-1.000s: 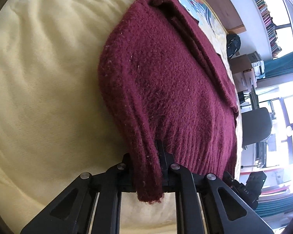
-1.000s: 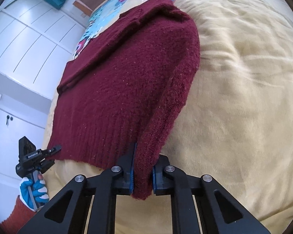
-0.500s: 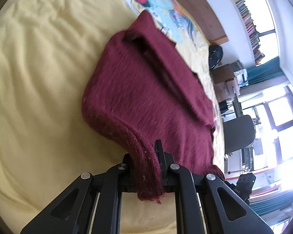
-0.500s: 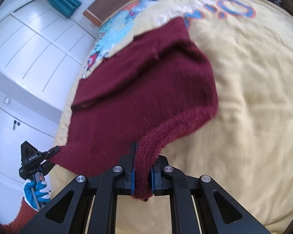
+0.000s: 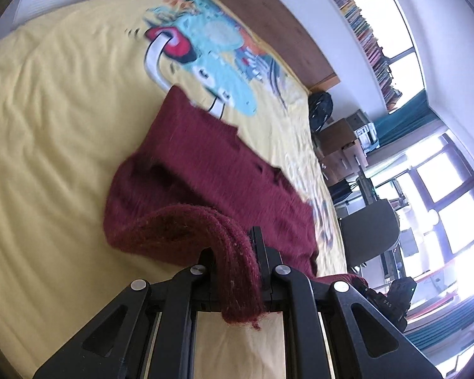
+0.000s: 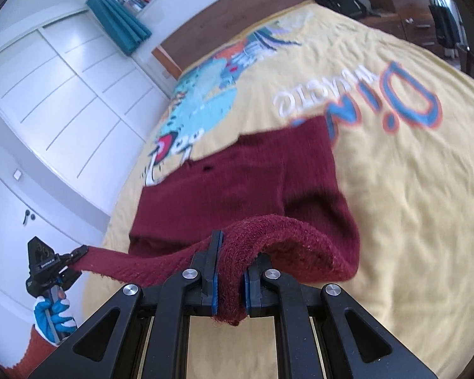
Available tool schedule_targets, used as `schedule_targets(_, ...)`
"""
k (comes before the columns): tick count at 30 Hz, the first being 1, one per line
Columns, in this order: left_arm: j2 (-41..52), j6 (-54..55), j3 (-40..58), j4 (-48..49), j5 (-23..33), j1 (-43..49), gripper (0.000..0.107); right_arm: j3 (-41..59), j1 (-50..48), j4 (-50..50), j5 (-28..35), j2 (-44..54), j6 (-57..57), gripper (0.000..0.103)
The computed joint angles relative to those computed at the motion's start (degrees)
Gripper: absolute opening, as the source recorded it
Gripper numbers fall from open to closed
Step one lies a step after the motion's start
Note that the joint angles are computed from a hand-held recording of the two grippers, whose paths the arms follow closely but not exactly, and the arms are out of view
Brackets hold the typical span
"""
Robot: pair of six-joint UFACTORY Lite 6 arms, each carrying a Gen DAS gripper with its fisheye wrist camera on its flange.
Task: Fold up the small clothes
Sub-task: 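Lift the hem with both tools and fold it toward the collar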
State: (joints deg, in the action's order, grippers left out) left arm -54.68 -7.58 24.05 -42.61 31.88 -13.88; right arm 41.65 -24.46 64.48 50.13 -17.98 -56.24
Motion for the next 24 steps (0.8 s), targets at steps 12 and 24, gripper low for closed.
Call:
schedule_targets(12,34.5,32.4,17.7,-21.7,-6.7,6.3,0.01,20.9,8.4,2.0,-11.3,24.4,2.6,0.011)
schedule_targets(24,61.4,46.8,31.5,-32.1,-10.2,7.9,0.01,37.1,12.7,-1.4,-18.5,44.9,7.4,0.013)
